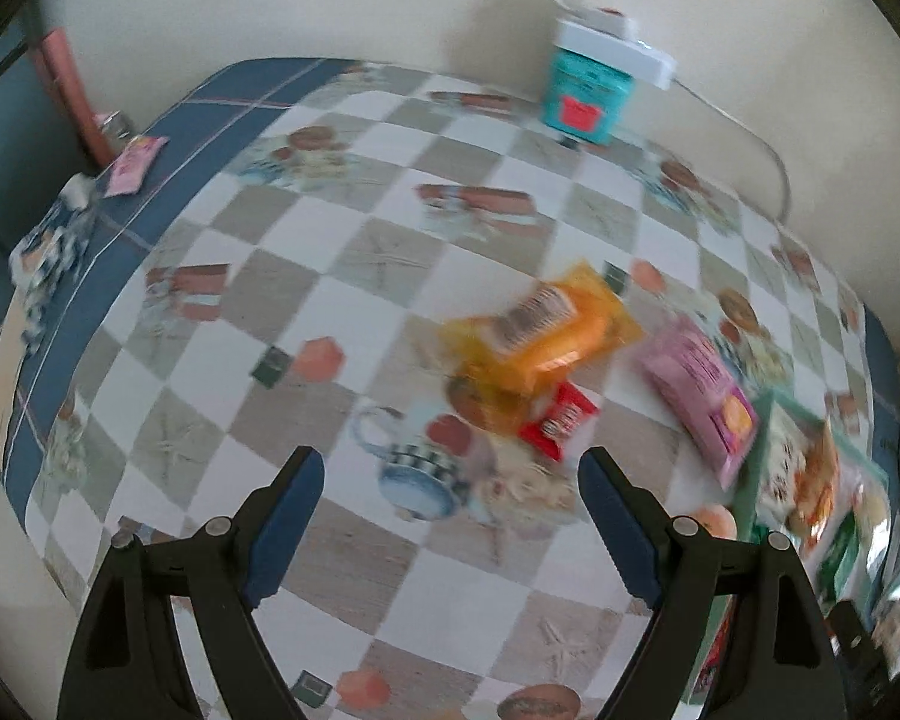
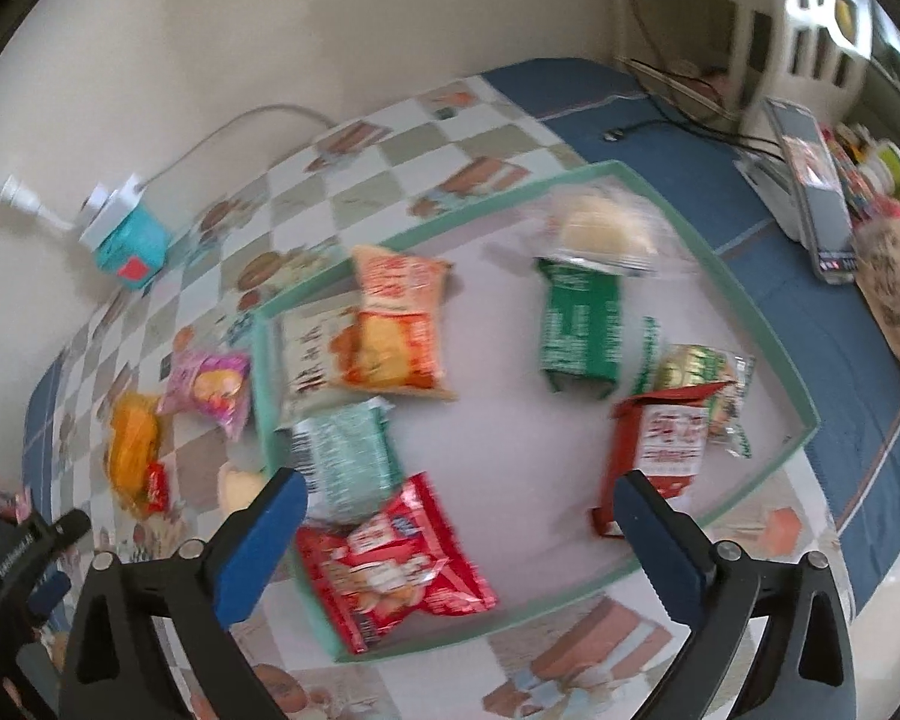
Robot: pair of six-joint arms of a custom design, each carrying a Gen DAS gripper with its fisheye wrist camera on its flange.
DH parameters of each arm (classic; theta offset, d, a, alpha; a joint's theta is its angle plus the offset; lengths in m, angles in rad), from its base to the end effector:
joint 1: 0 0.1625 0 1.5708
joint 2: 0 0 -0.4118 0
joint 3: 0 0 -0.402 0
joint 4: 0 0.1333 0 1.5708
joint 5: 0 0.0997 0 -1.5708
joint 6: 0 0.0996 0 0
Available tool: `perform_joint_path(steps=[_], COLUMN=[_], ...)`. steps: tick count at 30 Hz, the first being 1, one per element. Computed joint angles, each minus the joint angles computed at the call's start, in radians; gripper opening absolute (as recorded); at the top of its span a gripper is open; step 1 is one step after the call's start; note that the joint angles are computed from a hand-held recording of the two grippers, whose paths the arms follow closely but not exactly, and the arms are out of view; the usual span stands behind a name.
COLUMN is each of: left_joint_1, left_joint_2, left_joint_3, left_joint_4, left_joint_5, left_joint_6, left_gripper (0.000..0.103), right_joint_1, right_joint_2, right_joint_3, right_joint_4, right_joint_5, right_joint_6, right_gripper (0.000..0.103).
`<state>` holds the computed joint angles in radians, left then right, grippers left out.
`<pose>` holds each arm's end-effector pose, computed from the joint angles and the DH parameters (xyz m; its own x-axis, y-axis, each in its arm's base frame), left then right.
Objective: Organize snacks
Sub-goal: 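Move both tools back over the remaining snacks, then grasp the pudding cup with the right gripper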
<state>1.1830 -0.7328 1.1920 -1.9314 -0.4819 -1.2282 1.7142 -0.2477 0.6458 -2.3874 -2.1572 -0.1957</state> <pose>-0.0827 -0.7884 0.2040 -0.4875 -0.7817 -0.3889 -0.2466 0.5506 -0.7975 0.2052 -0.8742 0.0723 -0.8148 -0.0743 0.5750 -0.2946 0.9072 -0.3003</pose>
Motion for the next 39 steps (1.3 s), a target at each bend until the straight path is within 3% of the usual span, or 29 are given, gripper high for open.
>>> perform_joint_path(steps=[2, 11, 16, 21, 30, 39], left_joint_1=[0.002, 0.013, 0.020, 0.031, 0.052, 0.071], left_joint_2=[-0.025, -0.099, -0.128, -0.141, -0.140, -0.103], left_joint_3=[0.030, 0.106, 0.147, 0.178, 0.194, 0.166], left_joint_4=[-0.012, 0.024, -0.012, -0.097, -0.221, -0.378], left_joint_5=[0.009, 0.027, 0.030, 0.016, -0.002, -0.035], left_joint_6=[-0.029, -0.156, -0.171, -0.131, -0.042, 0.124], left_gripper=[0.103, 0.103, 0.103, 0.103, 0.103, 0.103], right_joint_1=[0.011, 0.057, 0.072, 0.078, 0.061, 0.054], right_joint_2=[0.006, 0.034, 0.047, 0.060, 0.075, 0.152], right_joint_3=[0.006, 0.034, 0.048, 0.046, -0.008, -0.201], right_joint_4=[-0.003, -0.033, -0.057, -0.072, -0.063, 0.091], right_joint_5=[0.004, 0.017, 0.012, 0.011, 0.054, 0.117], right_joint_6=[-0.027, -0.137, -0.177, -0.199, -0.147, -0.119], right_gripper=[0.103, 0.103, 0.103, 0.103, 0.103, 0.103])
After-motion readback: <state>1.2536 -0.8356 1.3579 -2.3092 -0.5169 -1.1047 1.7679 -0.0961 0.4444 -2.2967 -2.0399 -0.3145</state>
